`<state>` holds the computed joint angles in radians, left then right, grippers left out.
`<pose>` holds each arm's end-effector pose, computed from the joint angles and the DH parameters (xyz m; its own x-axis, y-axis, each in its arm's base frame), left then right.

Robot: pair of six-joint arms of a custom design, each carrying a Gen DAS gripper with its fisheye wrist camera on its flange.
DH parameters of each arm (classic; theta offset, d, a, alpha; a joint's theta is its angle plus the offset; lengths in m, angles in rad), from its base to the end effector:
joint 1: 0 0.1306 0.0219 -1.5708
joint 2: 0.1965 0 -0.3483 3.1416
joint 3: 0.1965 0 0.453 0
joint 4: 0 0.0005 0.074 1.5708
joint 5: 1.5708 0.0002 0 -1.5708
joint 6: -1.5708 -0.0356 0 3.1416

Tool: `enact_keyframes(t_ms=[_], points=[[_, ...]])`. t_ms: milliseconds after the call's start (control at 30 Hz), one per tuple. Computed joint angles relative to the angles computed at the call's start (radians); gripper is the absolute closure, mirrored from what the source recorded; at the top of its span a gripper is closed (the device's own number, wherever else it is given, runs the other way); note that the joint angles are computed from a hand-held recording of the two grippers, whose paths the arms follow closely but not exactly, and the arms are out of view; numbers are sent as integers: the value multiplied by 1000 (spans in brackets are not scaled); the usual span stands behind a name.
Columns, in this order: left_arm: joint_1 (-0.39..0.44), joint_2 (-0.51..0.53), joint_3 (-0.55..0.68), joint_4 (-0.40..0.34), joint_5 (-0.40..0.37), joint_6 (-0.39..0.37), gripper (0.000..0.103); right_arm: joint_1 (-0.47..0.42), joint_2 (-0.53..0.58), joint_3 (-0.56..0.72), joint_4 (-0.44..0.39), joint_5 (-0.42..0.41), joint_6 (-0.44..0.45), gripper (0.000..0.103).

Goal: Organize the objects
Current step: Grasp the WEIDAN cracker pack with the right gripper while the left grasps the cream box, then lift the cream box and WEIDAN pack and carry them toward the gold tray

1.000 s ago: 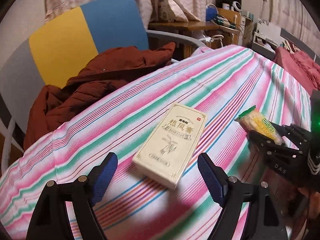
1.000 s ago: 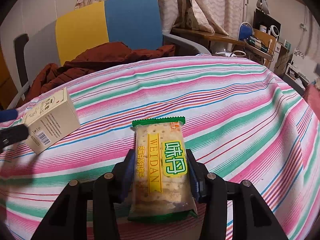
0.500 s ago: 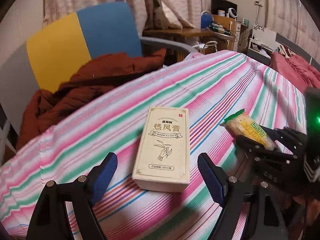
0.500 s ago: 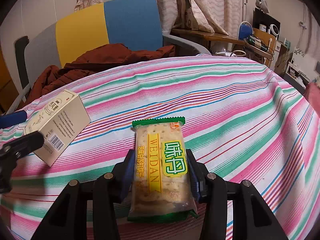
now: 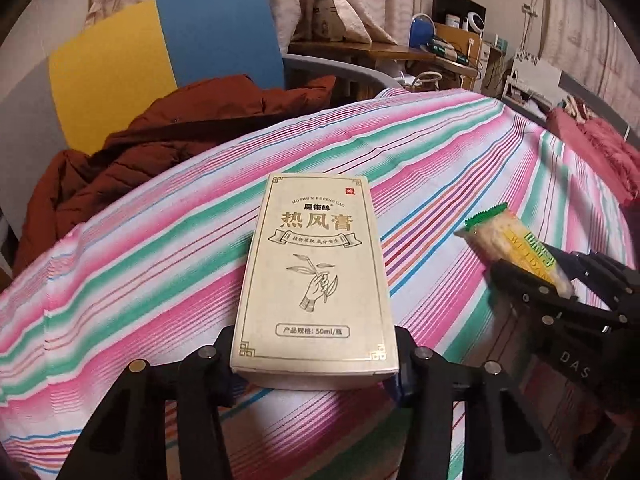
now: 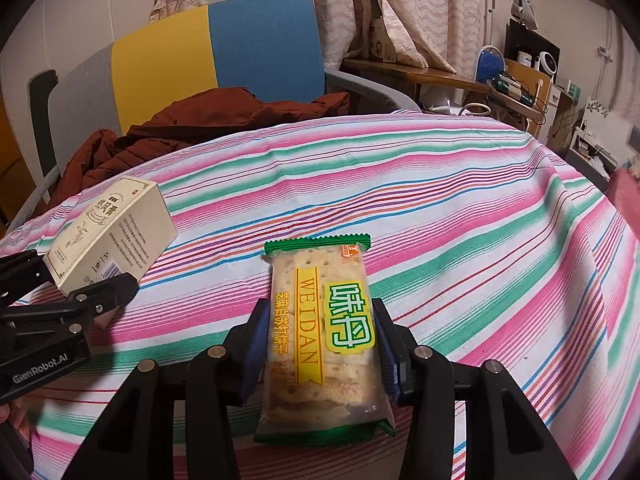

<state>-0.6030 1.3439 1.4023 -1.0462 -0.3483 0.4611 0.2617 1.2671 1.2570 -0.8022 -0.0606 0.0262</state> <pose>0.4370 -0.2867 0.4154 -0.7841 0.0321 -0.6198 0.0329 0.9994 0.0102 0.4949 0.1343 0.3927 -0.6931 -0.2127 -0.6887 -0.3167 0.9482 0.0259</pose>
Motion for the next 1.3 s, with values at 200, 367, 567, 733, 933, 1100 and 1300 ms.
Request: enact_keyframes(t_ms=[200, 367, 567, 733, 933, 1100, 1300], points=[[-20, -14, -19, 10, -54, -1, 51, 2, -1, -2, 3, 12, 8, 54], [-55, -76, -77, 56, -150, 18, 51, 13, -7, -9, 15, 44, 20, 56], [-98, -162, -148, 59, -234, 81, 51, 29, -38, -38, 60, 91, 40, 56], [-139, -230, -205, 52, -287, 135, 51, 46, -63, -57, 92, 130, 68, 56], [-190, -325, -279, 16, -347, 219, 51, 80, -114, -97, 125, 177, 117, 56], [-244, -339, -288, -11, -407, 229, 51, 131, -170, -144, 151, 232, 187, 56], [-293, -365, -306, -24, -454, 238, 51, 176, -238, -187, 120, 213, 224, 56]])
